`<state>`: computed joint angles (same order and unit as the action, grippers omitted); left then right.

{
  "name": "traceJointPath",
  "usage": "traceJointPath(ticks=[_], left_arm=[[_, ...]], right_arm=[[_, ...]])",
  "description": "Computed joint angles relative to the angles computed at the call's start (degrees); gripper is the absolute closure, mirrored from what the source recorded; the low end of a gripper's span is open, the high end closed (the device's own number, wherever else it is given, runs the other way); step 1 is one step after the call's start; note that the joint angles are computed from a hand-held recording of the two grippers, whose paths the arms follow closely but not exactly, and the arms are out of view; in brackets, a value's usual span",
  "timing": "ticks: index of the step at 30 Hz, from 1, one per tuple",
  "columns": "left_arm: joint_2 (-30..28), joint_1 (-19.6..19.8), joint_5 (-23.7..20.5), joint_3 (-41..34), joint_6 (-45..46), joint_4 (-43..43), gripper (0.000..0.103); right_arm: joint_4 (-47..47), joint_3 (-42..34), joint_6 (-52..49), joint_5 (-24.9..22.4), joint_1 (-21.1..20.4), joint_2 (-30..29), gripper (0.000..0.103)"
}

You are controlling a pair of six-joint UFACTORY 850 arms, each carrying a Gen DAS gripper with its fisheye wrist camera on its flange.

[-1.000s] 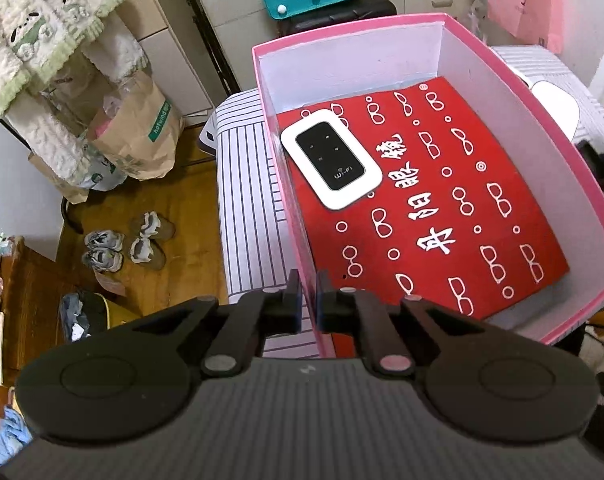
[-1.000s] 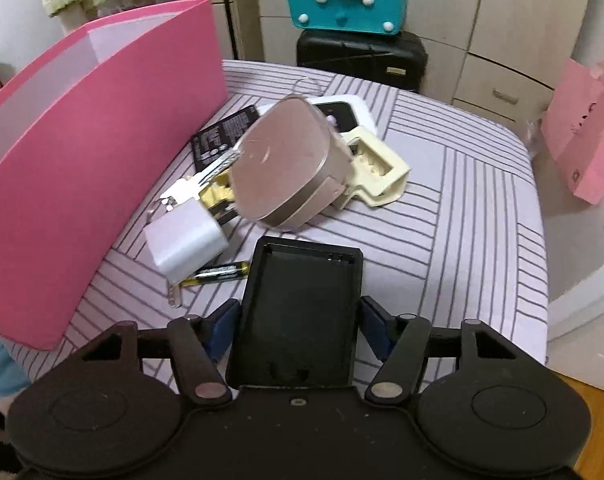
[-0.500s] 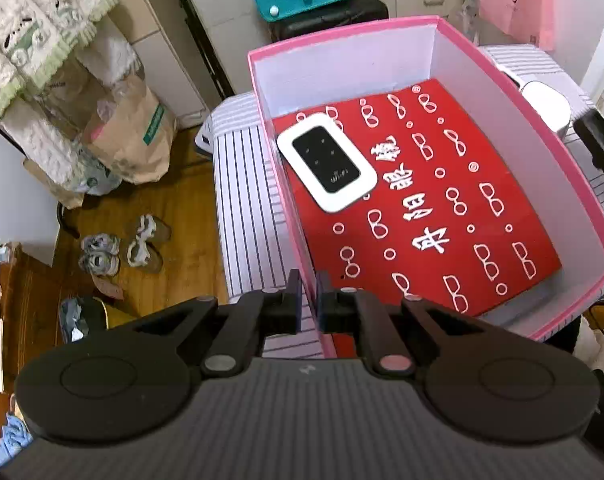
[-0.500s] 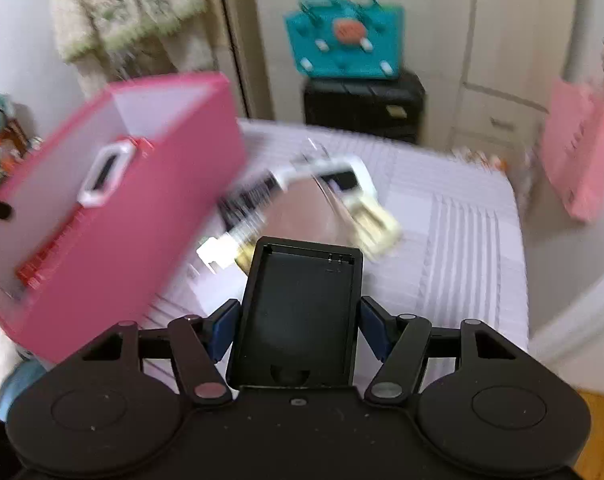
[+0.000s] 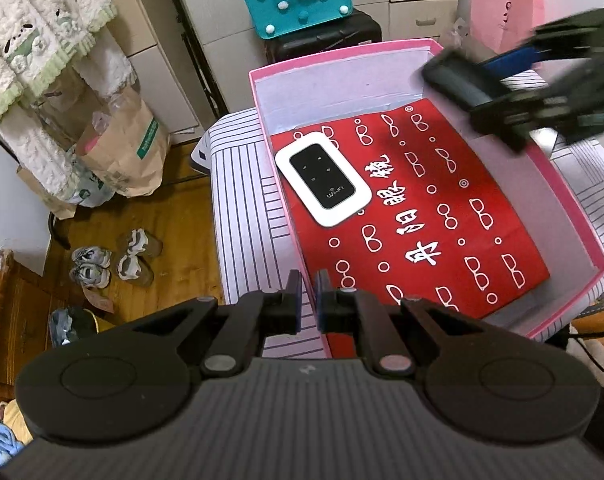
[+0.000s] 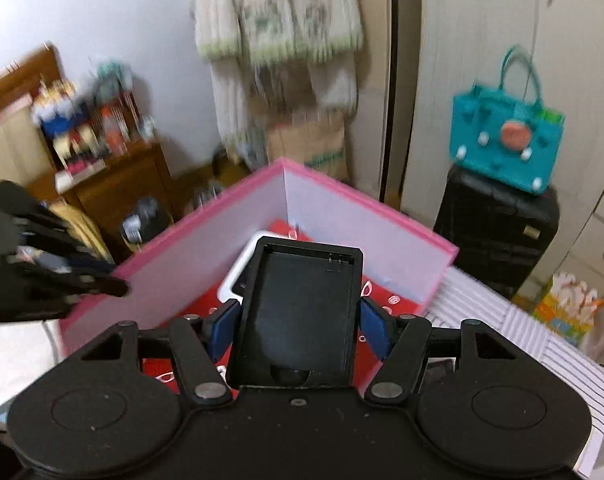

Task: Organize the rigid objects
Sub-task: 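Carry the black device into the box beside the router, release, then return the right gripper and grasp the white charger cube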

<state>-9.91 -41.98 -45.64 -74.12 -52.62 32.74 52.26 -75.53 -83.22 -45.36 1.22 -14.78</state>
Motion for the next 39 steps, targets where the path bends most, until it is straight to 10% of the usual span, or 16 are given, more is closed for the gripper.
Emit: traceJointPath(ticks=[13, 20, 39], left_arm=[[2.53, 2.06, 5.49, 3.24, 1.51, -2.66, 0.096], [2.58, 1.87, 5.60, 3.34, 0.51, -2.18, 0.096], [3.93, 2.54, 8.38, 5.07, -2.19, -3.75, 0.096]], right_arm=[[-30.58, -12.63, 34.74, 6.04, 10.69, -12.03, 0.034], [-35.21, -17.84, 49.88, -2.16, 11.56, -16.98, 0.032], [0.14, 1.32, 5.79, -5.97, -8.97, 2.92, 0.021]])
